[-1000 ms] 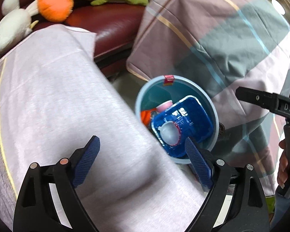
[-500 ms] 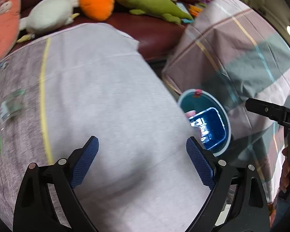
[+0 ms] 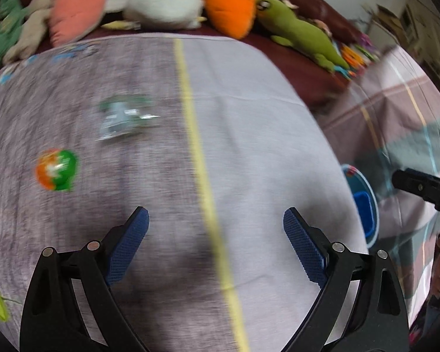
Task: Collect trash
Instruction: 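Move both tools back over the table toward the orange egg and clear packet, then grasp the orange-green egg with the left gripper while the right grasps the clear green-printed packet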
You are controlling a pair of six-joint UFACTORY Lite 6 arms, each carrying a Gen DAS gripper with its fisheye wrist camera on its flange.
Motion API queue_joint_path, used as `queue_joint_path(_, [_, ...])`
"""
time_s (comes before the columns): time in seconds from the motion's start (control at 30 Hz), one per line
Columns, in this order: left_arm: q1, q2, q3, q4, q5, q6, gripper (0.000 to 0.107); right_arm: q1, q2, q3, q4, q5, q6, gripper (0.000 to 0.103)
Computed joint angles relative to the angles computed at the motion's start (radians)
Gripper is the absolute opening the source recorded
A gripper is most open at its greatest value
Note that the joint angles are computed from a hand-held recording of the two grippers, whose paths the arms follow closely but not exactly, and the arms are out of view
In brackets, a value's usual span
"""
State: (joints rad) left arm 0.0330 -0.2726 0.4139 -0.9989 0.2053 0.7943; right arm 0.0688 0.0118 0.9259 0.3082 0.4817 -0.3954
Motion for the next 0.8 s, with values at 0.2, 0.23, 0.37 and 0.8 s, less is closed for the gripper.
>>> queue_joint_path(0.2, [0.386, 0.005, -0.013, -0.139, 0.162, 0.328, 0.093, 0.199, 0.083, 0.096, -0.141, 0.006, 0.216, 0.089])
queue_joint_path(0.23, [0.434, 0.005, -0.011, -0.142, 0.184, 0.354, 0.093, 0.222, 0.097, 0.113, -0.159, 0.009, 0.241, 0.089])
queue_joint_path(0.37, [0.617, 0.042, 0.021, -0.149, 0.256, 0.457, 0.093, 0.316, 0.187, 0.207, -0.202, 0.030, 0.321, 0.089])
queue_joint_path(0.8, [0.874, 0.265, 0.166, -0.163, 0.309, 0.621, 0.093, 0.507, 0.583, 0.656, -0.197, 0.157, 0.405, 0.089])
